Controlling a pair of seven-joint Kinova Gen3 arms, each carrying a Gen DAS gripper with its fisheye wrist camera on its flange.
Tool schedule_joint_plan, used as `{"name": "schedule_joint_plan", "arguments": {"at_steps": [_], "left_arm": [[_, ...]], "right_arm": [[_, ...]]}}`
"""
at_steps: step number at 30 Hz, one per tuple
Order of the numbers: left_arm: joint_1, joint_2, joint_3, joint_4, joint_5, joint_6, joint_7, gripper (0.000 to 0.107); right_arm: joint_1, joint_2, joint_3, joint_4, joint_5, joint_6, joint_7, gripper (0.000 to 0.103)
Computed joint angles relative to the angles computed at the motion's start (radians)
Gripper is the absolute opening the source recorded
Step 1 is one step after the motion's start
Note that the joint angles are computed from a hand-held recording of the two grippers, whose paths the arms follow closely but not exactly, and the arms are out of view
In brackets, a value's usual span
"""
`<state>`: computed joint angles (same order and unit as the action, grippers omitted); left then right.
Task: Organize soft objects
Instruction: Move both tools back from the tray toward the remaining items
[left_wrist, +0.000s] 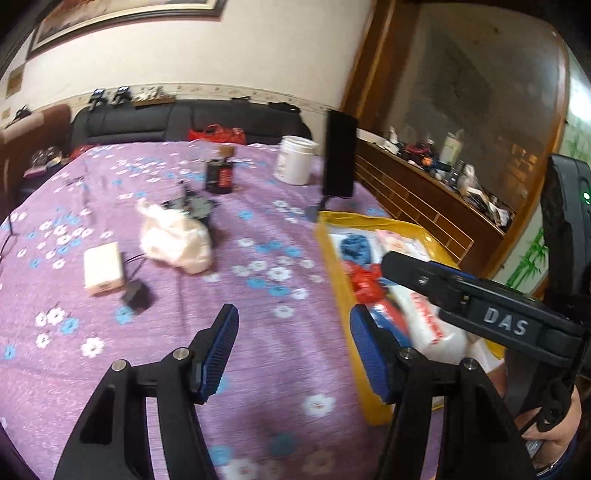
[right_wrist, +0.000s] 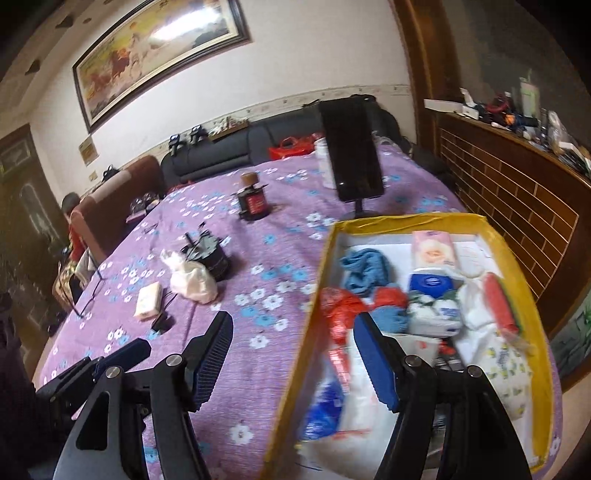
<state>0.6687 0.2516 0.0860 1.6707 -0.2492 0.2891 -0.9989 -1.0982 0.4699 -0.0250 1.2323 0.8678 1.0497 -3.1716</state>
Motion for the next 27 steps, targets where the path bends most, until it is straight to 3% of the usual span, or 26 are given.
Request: {"name": "schedule_joint_plan", "arguments": {"at_steps": [11, 14, 17, 21, 24, 27], "left_arm": [[-0.139, -0.033, -0.063, 0.133, 0.05, -0.028, 0.058, 0.062], [-0.101, -0.023, -0.139, 0.119, -0.031, 0.016, 0.154, 0.062], [-0.095, -0.012, -0.171, 0.101, -0.097, 0.058, 0.237, 0.062], [-0.22, 0.002, -0.066, 0.086, -0.022, 0.088, 0.175, 0.069], [-0.244, 0.037, -0.032, 0.03, 0.011, 0.168, 0.127, 0.069], [-0.233, 0.035, -0.042, 0.037, 0.007, 0.156, 0.131, 0.069]], "right_arm": [[0.005, 0.152, 0.013, -0.234, -0.146, -0.009, 0.251, 0.073], [0.003, 0.182, 0.027, -0.277, -0.191, -0.024, 0.304, 0.073], [-0.001, 0.218, 0.042, -0.331, -0.232, -0.021, 0.357, 0.075], [0.001, 0.259, 0.061, -0.391, -0.283, -0.019, 0.407, 0.076], [0.008, 0.286, 0.076, -0.432, -0.316, -0.017, 0.425, 0.076], [0.016, 0.316, 0.097, -0.483, -0.333, -0.014, 0.436, 0.076]]}}
